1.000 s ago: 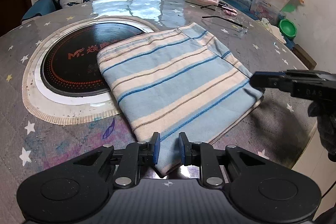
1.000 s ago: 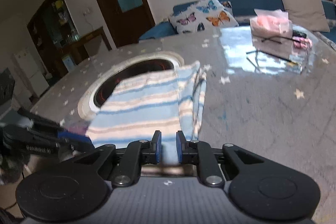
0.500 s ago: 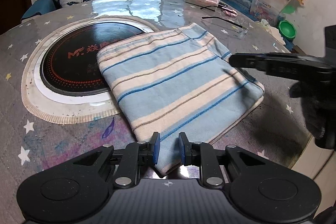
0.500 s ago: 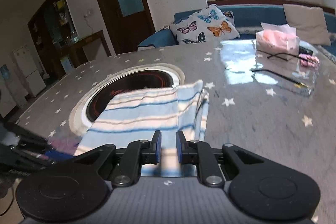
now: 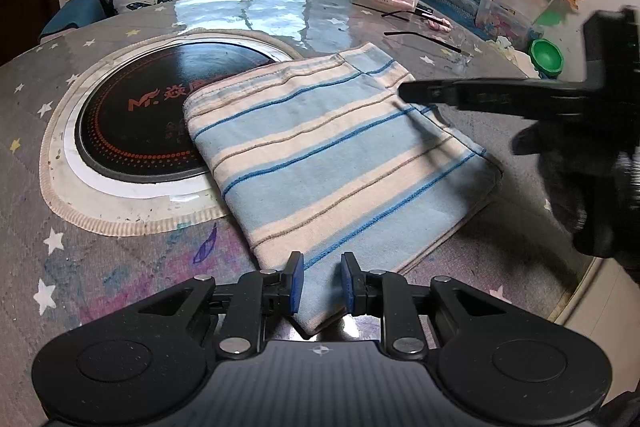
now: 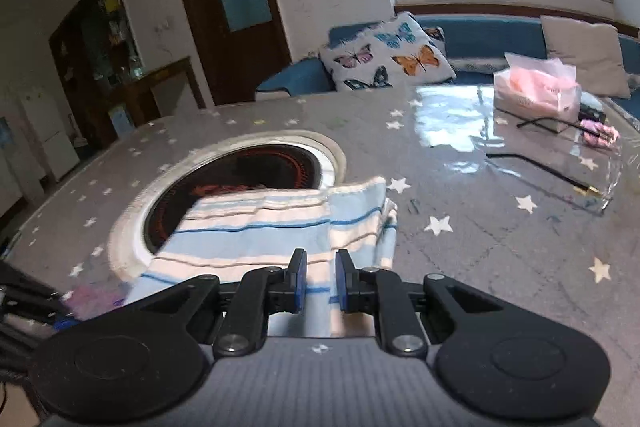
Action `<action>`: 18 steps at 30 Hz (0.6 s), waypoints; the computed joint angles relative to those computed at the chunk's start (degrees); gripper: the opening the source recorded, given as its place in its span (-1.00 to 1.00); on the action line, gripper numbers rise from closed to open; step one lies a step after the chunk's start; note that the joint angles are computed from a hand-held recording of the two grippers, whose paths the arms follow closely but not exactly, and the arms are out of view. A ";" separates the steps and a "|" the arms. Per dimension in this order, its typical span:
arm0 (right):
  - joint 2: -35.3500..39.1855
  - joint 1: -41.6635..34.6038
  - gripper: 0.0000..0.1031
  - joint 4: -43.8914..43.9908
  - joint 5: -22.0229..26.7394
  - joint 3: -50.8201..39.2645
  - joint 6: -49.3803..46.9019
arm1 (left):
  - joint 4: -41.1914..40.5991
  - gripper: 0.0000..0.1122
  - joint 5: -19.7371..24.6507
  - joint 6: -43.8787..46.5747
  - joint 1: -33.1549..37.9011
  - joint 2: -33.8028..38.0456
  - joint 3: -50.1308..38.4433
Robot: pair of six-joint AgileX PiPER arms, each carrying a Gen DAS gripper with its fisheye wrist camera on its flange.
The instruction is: Fold clothes
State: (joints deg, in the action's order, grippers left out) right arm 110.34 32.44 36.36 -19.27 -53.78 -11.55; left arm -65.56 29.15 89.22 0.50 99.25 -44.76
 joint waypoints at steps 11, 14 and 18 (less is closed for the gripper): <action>2.00 -1.66 -0.73 3.29 1.89 -3.96 -4.15 | -0.11 -0.46 0.64 0.88 0.08 0.22 -0.01; 3.83 -2.59 -0.73 6.11 3.62 -7.47 -8.02 | -0.50 -0.46 0.71 1.31 0.16 0.14 0.19; 6.48 -4.28 -0.77 9.55 6.53 -10.38 -11.51 | -0.80 -0.46 1.34 1.42 0.56 0.21 0.18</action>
